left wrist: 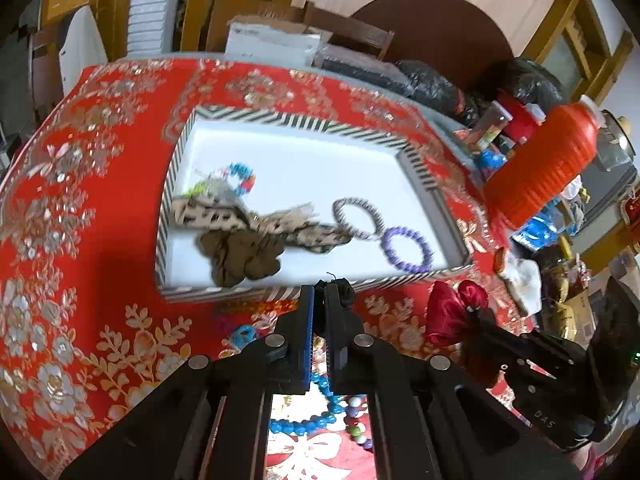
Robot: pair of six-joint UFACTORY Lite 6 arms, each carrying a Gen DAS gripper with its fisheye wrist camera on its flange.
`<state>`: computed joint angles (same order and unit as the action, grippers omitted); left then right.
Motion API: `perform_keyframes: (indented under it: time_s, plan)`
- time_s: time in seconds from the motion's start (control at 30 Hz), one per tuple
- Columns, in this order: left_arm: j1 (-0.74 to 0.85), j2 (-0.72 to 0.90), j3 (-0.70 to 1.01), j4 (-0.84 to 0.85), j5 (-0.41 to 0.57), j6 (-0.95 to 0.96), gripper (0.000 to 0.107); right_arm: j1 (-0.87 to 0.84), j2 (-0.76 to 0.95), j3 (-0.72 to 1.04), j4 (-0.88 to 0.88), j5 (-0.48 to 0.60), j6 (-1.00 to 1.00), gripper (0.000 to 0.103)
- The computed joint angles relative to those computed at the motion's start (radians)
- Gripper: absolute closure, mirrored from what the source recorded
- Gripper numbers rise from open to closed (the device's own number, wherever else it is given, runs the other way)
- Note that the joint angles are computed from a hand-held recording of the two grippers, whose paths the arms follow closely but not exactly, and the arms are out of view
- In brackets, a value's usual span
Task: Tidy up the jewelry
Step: 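Grasp the red satin bow with the right tool while the left tool grasps the black bead bracelet, then lower the red bow into the tray with the right tool while the left tool releases the black bracelet there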
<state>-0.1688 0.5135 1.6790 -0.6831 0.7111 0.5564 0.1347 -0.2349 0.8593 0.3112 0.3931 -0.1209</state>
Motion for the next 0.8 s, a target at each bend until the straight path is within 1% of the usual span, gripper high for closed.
perform_keyframes:
  time_s: [0.2, 0.47, 0.67, 0.8]
  plan:
    - [-0.025, -0.002, 0.069, 0.057, -0.005, -0.047, 0.107, -0.018, 0.002, 0.041, -0.03, 0.025, 0.026, 0.088]
    - [-0.054, 0.086, 0.231, 0.167, -0.013, -0.138, 0.107, -0.05, 0.07, 0.133, -0.059, 0.045, 0.022, 0.088]
    - [-0.077, 0.195, 0.404, 0.27, -0.002, -0.216, 0.107, -0.073, 0.154, 0.228, -0.077, 0.057, 0.014, 0.088]
    - [-0.082, 0.31, 0.583, 0.32, 0.05, -0.271, 0.107, -0.092, 0.212, 0.299, -0.074, 0.077, -0.003, 0.088]
